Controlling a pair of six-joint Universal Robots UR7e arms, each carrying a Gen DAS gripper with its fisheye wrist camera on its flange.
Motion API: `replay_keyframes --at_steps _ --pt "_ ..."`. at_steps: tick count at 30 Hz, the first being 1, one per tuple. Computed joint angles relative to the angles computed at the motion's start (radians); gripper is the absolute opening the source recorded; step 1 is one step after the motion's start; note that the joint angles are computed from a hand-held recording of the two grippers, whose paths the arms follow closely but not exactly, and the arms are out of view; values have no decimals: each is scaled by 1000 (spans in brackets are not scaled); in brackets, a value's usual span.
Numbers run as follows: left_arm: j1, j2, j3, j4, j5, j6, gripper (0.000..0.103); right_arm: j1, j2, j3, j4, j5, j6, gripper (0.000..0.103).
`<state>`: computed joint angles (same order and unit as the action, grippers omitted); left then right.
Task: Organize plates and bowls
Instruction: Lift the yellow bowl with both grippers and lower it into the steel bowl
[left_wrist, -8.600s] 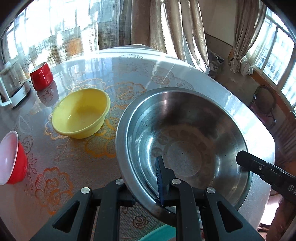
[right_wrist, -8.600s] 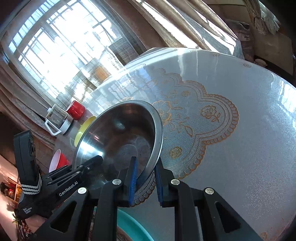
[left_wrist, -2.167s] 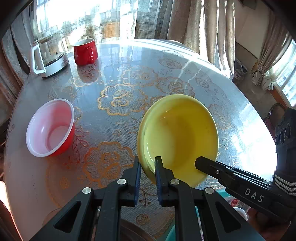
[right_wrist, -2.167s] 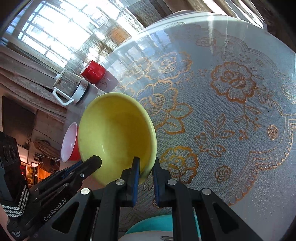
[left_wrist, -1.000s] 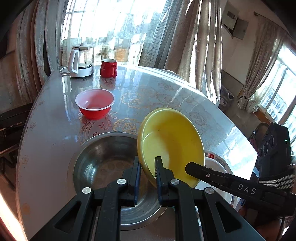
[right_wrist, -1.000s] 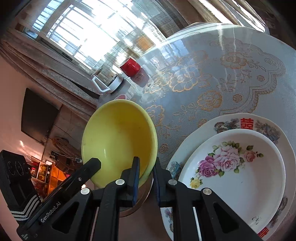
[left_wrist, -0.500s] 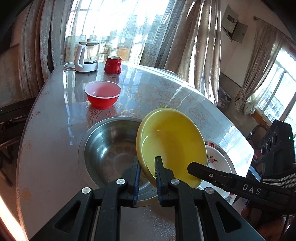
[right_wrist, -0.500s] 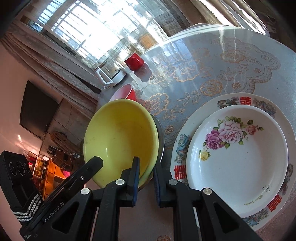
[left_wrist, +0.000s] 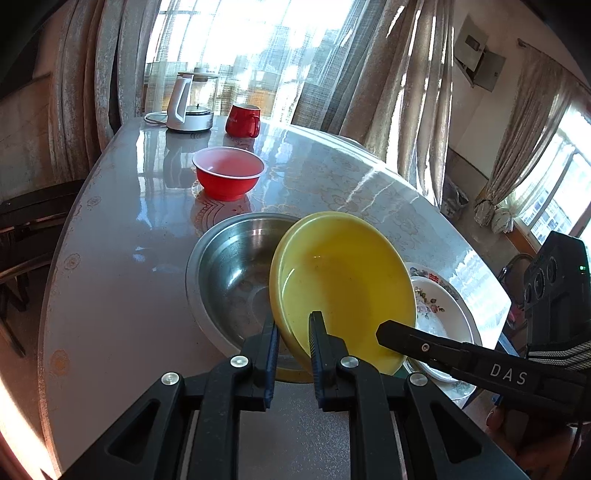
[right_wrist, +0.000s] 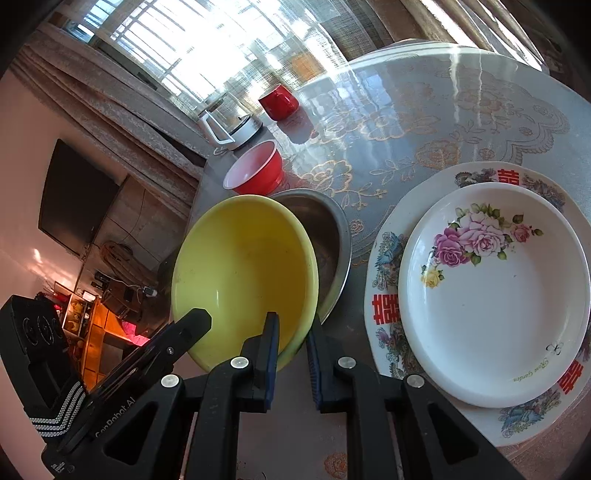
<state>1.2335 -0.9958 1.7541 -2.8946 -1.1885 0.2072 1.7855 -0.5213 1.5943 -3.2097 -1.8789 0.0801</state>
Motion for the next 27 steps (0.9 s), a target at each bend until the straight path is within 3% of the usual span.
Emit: replay_keyframes --at_steps 13,27 --pt "19 3 -20 19 4 -24 16 2 21 -50 66 24 -9 16" --pt "21 88 -126 86 82 -9 18 3 62 -165 180 -53 10 16"
